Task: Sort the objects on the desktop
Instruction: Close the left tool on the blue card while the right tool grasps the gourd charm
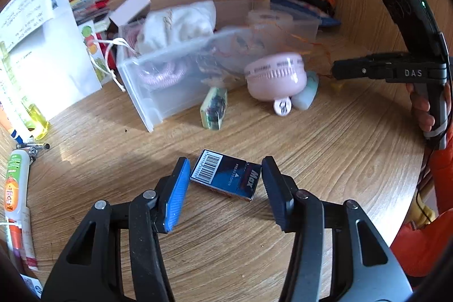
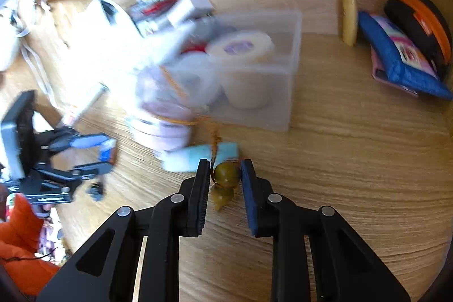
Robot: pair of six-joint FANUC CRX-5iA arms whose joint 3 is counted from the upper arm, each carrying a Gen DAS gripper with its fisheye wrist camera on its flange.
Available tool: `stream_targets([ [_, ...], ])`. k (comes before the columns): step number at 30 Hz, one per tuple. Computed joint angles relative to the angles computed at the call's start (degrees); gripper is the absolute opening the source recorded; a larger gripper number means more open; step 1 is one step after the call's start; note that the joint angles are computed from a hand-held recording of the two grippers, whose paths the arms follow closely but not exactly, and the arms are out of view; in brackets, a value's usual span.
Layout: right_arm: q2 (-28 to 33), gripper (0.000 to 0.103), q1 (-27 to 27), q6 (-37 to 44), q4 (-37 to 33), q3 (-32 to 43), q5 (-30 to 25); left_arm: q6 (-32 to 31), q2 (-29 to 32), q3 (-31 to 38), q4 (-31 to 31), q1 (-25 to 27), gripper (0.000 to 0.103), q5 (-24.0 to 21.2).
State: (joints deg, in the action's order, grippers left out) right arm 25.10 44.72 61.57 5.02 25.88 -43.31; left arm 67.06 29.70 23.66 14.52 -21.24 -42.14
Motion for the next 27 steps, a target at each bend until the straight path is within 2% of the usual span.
stream_targets([
  [2,-0.6,0.02,0.0,-0.2,0.0,-0.9,1.6,-0.1,-0.7,-1.2,0.5,0.0,0.052,1.9],
  [7,-0.3,0.018,-0.1,-0.9,0.0,-0.5,1.2,0.4,-1.2,-2.3,1.7,0.4,0.052,3.5],
  [12,1.9,0.019,0.4,-1.2,1.9,2.6,-3.6,1.0,-1.9,-3.8,3.9,0.9,0.052,5.1],
  [13,2.3,0.024,0.5,-1.1,2.6,3.0,-4.1,0.7,-2.2,-4.4,4.4,0.9,0.052,5.6],
  [14,2.4,0.037,0.8,-1.3,3.6,2.7,-4.3,0.5,-2.4,-4.8,5.0,1.0,0.052,6.1],
  [15,2.5,0.044,1.1,-1.6,4.8,2.6,-4.5,0.2,-2.6,-5.3,5.5,1.0,0.052,6.6],
  [16,2.6,0.056,1.3,-2.1,6.1,2.1,-4.5,0.0,-2.8,-5.7,5.9,1.0,0.052,6.9],
  [17,2.7,0.059,1.7,-2.6,7.8,1.7,-4.3,-0.2,-3.0,-6.0,6.2,1.0,0.052,7.2],
  [20,4.2,0.059,2.6,-1.9,10.2,3.0,-6.4,-1.0,-3.3,-6.9,7.6,1.1,0.052,8.0],
  [25,7.8,0.058,2.5,1.3,8.3,9.1,-12.1,-4.2,-4.3,-9.7,11.9,1.4,0.052,10.4],
  [27,8.6,0.053,2.8,2.9,8.7,10.3,-13.2,-6.6,-4.9,-11.3,14.5,1.4,0.052,11.7],
])
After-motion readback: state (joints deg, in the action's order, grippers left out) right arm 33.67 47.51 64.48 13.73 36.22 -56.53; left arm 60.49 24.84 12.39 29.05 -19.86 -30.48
